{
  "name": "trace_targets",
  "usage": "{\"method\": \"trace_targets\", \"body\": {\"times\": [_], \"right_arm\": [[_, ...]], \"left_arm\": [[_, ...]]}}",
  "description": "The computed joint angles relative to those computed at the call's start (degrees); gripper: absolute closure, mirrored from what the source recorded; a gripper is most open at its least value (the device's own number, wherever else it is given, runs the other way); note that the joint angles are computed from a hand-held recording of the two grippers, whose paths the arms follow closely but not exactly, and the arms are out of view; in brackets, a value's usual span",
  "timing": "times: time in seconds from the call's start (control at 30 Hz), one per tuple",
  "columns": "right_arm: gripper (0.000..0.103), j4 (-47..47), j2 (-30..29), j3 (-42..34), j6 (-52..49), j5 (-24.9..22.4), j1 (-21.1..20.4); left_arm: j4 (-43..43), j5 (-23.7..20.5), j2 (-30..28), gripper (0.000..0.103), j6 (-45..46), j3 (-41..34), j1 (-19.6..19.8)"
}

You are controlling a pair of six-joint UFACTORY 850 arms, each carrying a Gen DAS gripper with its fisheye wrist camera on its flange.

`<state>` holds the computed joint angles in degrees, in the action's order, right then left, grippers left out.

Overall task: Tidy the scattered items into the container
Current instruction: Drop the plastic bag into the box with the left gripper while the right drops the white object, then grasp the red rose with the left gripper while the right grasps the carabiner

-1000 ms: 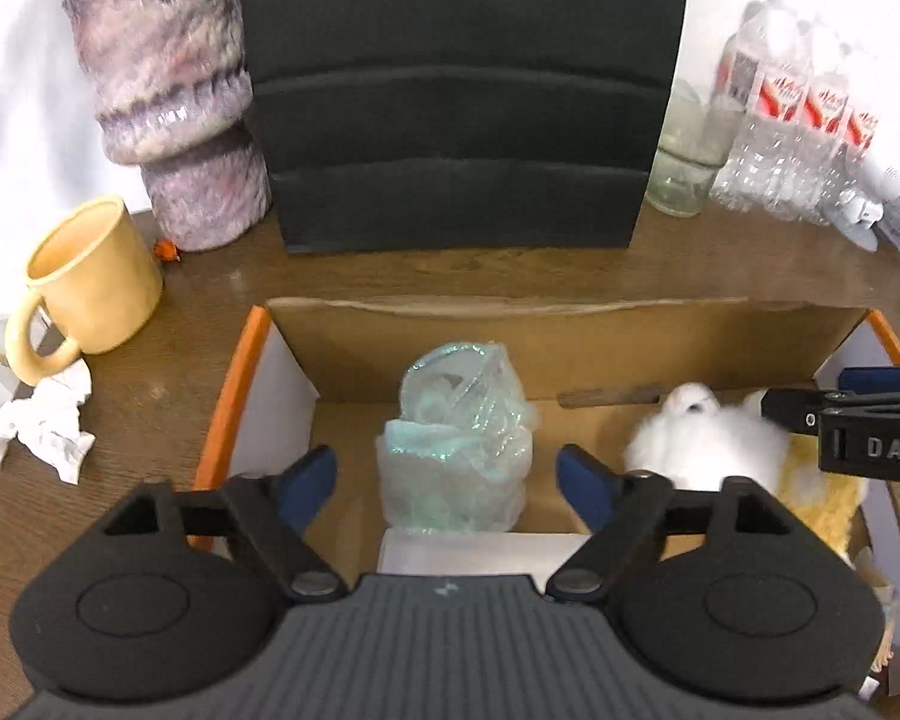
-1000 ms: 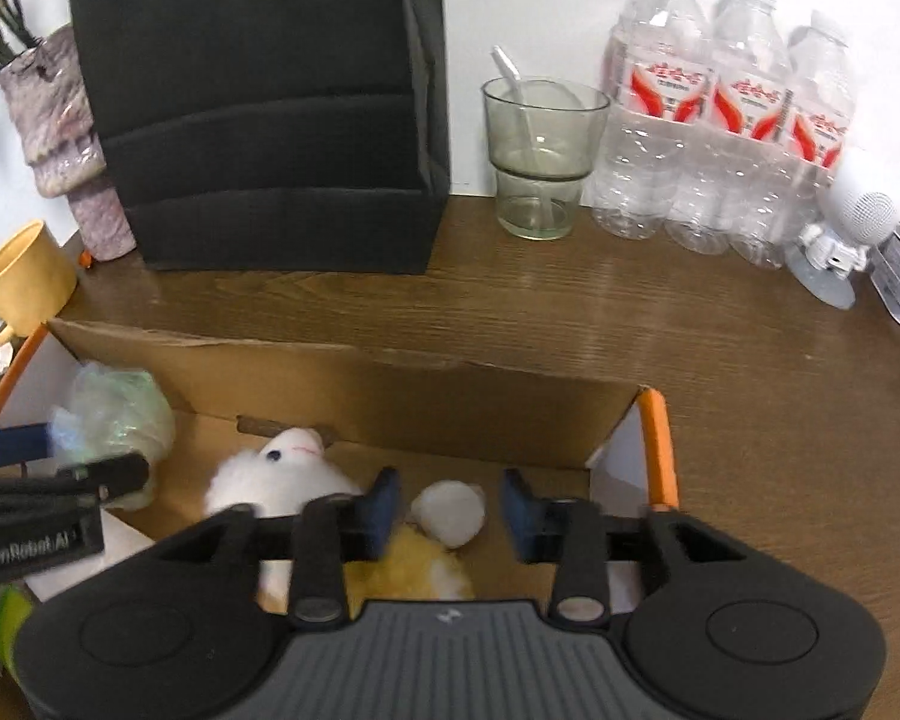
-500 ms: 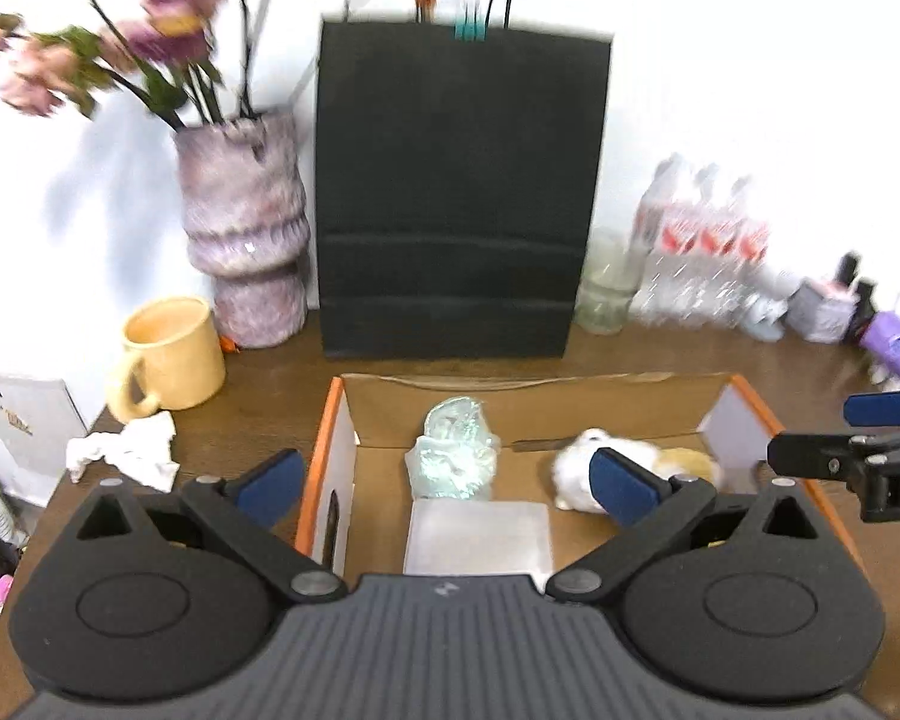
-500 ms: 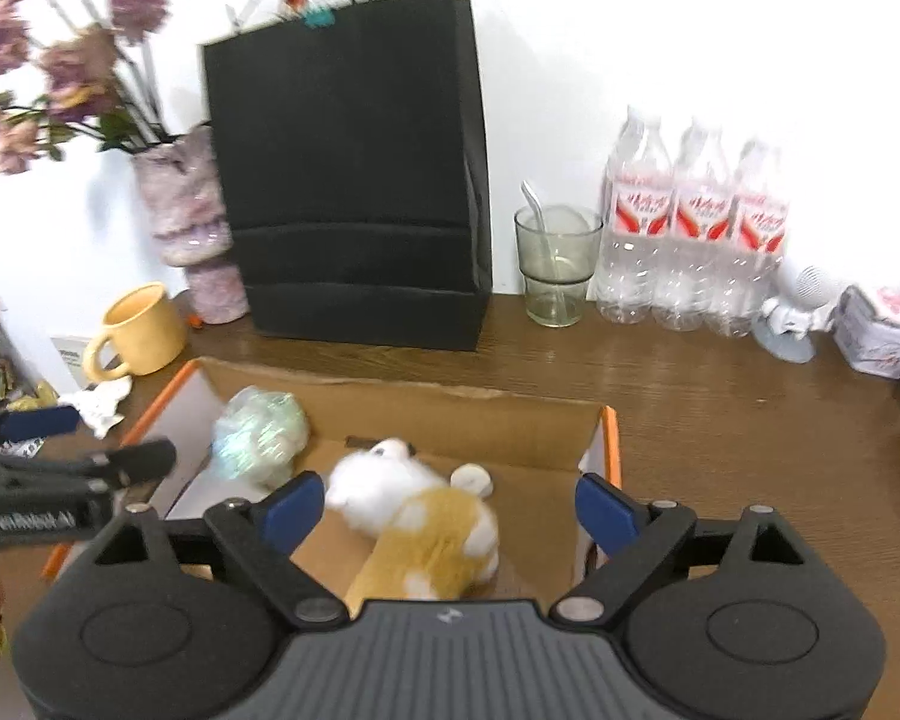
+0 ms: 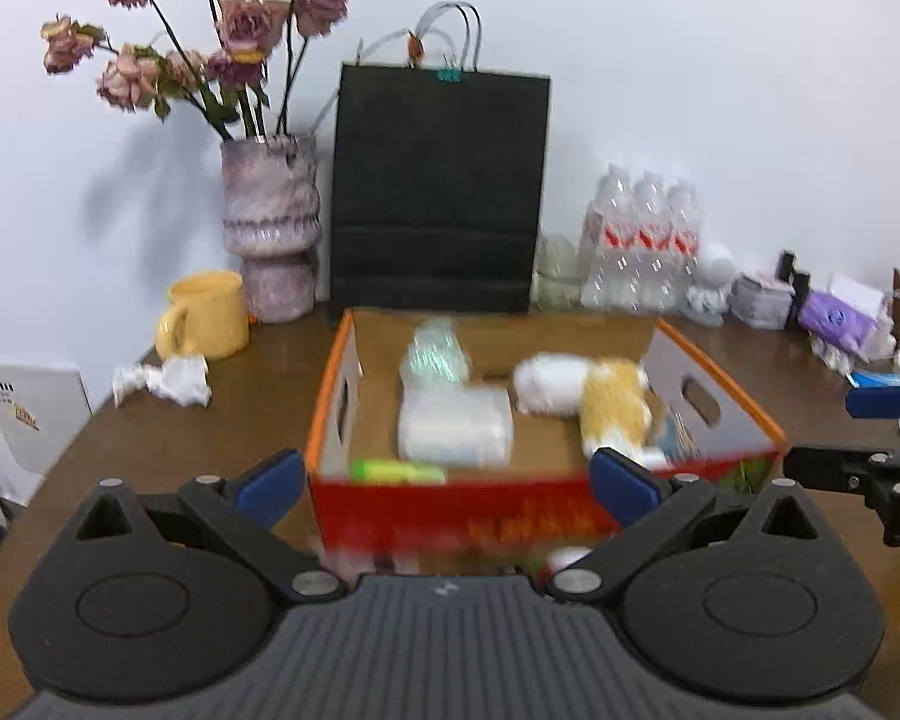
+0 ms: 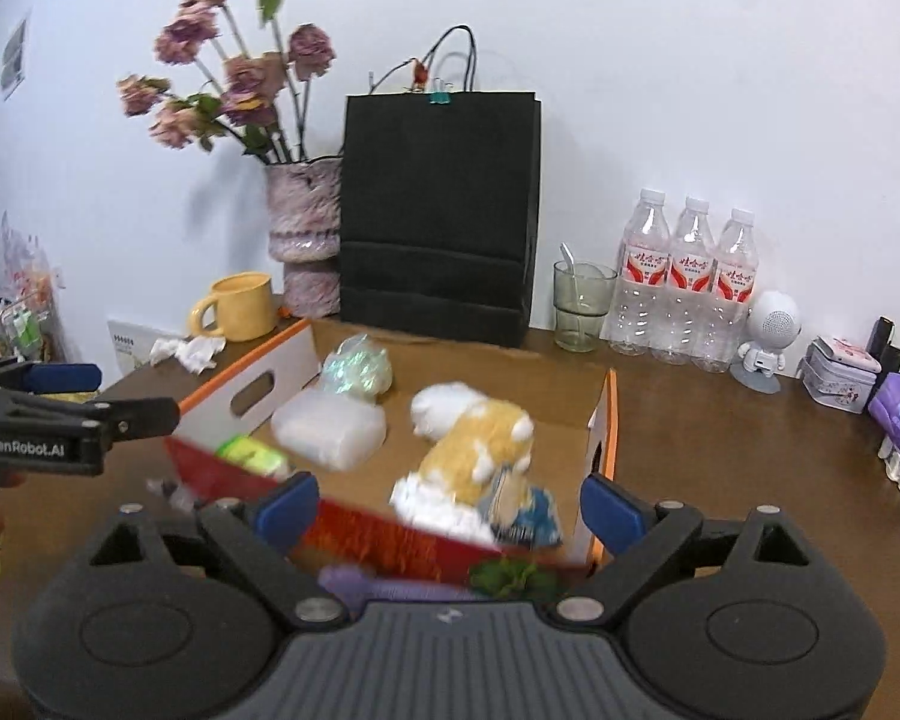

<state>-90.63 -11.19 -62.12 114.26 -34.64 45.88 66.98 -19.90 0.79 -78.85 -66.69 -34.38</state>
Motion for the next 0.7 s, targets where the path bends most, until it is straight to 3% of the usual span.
{"method": "trace_targets", "body": {"times": [0.27,0.43,0.57,0.7], "right_arm": [[0.012,-2.3,-2.2,4.6,6.7,-2.4,3.5],[0.035,-3.3,-3.5,5.1,11.2,1.9,2.4],[0.043,-2.2,-4.6,4.2,10.5,2.2,1.5],[0.052,-0.2,-5.7,3.3,9.3,3.4,0.4]], "left_arm": [[-9.7,2.5,0.5,0.0,4.9,4.3,-1.3],[-10.3,2.6,-1.5,0.0,5.3,3.2,-2.0],[-7.2,2.0,-3.6,0.0,2.3,1.8,-2.8],[-7.7,0.7,-6.5,0.011,4.4,-0.6,-2.9]]}}
